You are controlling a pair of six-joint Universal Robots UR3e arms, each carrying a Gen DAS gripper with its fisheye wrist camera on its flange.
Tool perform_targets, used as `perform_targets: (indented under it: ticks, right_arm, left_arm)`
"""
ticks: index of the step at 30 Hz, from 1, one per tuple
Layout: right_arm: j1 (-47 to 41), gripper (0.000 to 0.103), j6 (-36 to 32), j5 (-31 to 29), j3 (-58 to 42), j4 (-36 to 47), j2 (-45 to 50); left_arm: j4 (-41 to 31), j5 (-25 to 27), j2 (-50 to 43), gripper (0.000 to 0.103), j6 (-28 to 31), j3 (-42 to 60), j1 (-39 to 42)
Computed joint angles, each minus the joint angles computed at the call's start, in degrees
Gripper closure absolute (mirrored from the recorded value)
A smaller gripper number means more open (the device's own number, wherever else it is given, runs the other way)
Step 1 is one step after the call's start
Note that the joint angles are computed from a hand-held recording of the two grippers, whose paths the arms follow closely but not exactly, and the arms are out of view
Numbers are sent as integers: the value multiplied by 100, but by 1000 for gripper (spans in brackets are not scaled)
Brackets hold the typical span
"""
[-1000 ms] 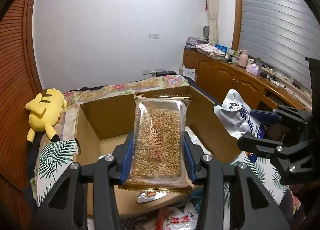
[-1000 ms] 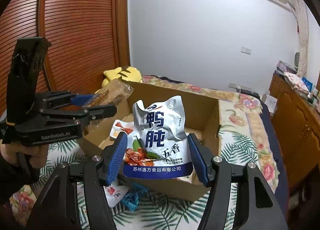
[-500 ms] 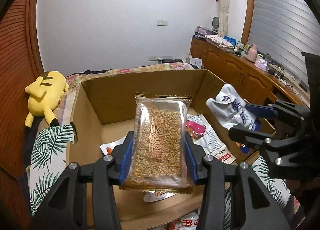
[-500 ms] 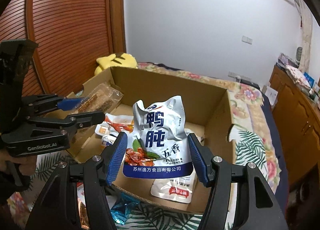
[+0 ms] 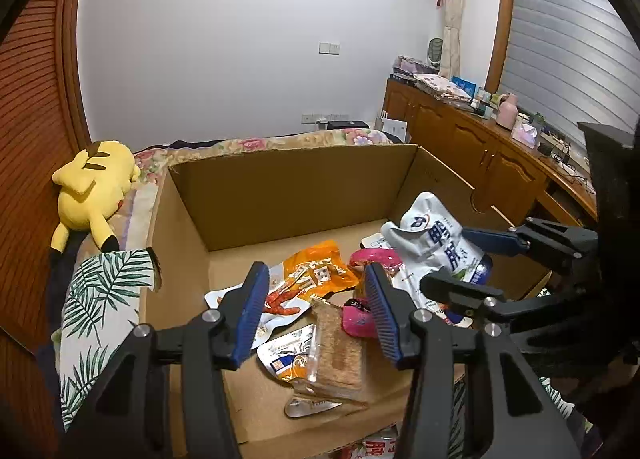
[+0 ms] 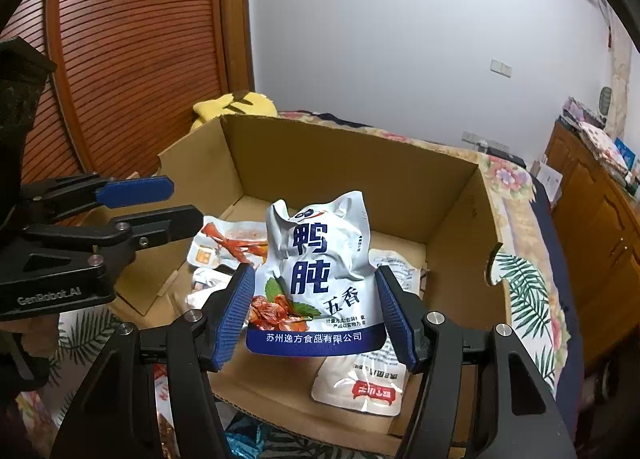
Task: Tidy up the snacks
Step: 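Carry both snacks over the box and open both grippers to drop them, then move both open grippers back down to the snacks in front of the box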
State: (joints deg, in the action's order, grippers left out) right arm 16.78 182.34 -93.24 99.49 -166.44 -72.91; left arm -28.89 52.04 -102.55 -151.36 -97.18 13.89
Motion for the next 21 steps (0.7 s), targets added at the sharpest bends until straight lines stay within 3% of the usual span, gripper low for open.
perform_targets:
  ticks: [11,21]
  right_arm:
    - [42,37,100,32,-65,-18,164]
    - [491,39,394,-153,1121,-743,-912]
  left_arm:
    - [-196,-170,447,48,200,-290,228]
    - [-951,-961,1872,48,1141,-1451,1191]
